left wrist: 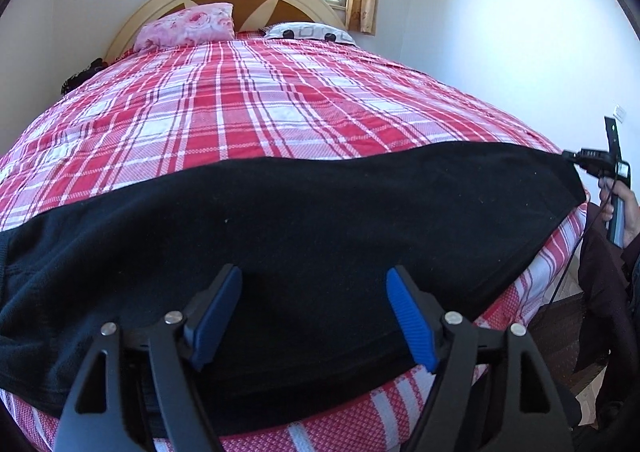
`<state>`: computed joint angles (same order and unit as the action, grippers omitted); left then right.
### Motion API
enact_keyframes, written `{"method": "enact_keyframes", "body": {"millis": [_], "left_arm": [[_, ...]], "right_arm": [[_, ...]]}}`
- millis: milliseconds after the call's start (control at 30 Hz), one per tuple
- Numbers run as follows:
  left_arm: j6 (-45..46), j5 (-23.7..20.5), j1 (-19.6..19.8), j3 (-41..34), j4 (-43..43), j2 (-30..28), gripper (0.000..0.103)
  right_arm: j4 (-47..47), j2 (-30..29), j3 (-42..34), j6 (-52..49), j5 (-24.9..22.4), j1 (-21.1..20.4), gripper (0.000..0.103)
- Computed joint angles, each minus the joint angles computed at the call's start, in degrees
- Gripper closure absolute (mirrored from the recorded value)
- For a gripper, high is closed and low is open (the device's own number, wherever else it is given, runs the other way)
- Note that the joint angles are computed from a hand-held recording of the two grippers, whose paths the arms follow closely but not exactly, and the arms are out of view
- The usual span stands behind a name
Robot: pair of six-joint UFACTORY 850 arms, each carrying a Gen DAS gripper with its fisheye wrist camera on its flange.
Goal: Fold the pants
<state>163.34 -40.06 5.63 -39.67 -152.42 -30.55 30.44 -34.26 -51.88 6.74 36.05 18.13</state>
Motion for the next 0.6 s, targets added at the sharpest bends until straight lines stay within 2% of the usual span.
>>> {"method": "enact_keyframes", "body": {"millis": [167, 300, 333, 367, 433, 467, 600], "left_arm": [[1.6, -1.1, -0.2, 0.4, -1.4, -0.3, 0.024], [5.3, -2.5, -0.9, 0.9, -4.3, -0.5, 0.021], [7.4, -3.0, -1.3, 1.1, -5.9, -0.6, 0.021], [8.6, -3.2, -1.5, 1.4, -6.8, -0.5, 0.021], [9.5, -3.1, -1.4, 2.3, -8.3, 0.5, 0.021], [9.6, -3.3, -1.0, 3.0, -9.0, 1.4, 0.021], [13.8, -7.3, 3.0, 5.6, -13.0, 4.8, 0.018]], "right_arm": [[4.8, -0.3, -1.6, -4.6, 1.9, 0.3, 0.095], [0.9, -3.3, -4.5, -0.6, -1.3, -1.3, 0.094], [0.9, -3.7, -4.5, 0.0, -0.7, -1.2, 0.094], [-0.1, -3.9, -4.0, 1.3, 0.6, -1.3, 0.089], [1.6, -3.4, -3.1, 0.7, 1.1, -1.3, 0.053], [4.1, -3.0, -2.7, -0.9, 1.2, -1.1, 0.049], [11.8, -1.2, -0.6, -6.9, 4.2, 0.7, 0.049]]}}
